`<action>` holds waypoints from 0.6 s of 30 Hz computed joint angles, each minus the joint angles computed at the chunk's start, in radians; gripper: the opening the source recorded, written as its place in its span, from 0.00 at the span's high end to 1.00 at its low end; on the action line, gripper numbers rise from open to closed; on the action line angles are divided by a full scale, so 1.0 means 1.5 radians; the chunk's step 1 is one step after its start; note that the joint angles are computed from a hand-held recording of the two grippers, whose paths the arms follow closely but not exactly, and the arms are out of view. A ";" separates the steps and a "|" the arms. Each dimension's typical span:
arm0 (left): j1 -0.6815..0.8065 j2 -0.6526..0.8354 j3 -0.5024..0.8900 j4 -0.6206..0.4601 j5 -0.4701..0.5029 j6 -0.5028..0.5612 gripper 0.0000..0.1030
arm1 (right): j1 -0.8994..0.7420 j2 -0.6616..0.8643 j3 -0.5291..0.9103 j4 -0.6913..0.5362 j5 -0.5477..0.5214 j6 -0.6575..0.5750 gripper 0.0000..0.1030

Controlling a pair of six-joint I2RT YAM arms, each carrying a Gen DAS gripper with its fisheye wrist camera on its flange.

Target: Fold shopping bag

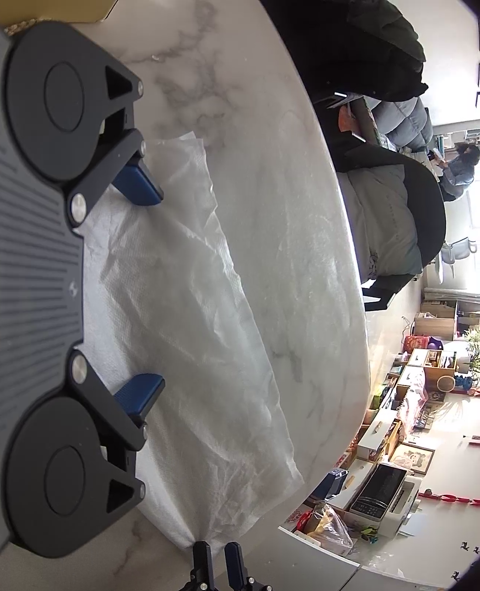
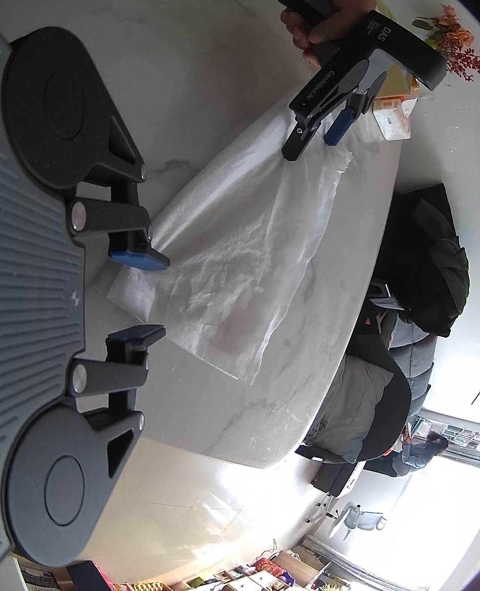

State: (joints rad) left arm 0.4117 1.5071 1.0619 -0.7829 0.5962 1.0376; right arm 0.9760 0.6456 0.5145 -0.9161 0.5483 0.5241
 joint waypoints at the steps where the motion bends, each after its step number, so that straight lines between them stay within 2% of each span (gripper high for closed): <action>1: 0.000 0.000 0.000 0.000 -0.001 0.000 0.05 | 0.000 0.028 0.018 0.000 0.002 0.004 0.66; 3: -0.001 -0.001 0.000 -0.001 -0.001 0.000 0.05 | 0.007 0.057 0.040 0.009 0.011 0.008 0.66; 4: -0.001 -0.001 0.000 -0.001 -0.002 0.000 0.05 | 0.012 0.066 0.047 0.039 0.012 0.001 0.66; 10: 0.000 -0.002 0.002 -0.004 -0.002 0.001 0.05 | -0.012 0.183 0.065 0.188 -0.069 -0.088 0.66; 14: 0.000 -0.002 0.002 -0.004 -0.002 0.002 0.05 | -0.062 0.232 0.070 0.234 -0.111 -0.083 0.66; 18: 0.001 0.006 0.014 -0.015 -0.007 0.011 0.05 | -0.083 0.230 0.067 0.235 -0.133 -0.081 0.62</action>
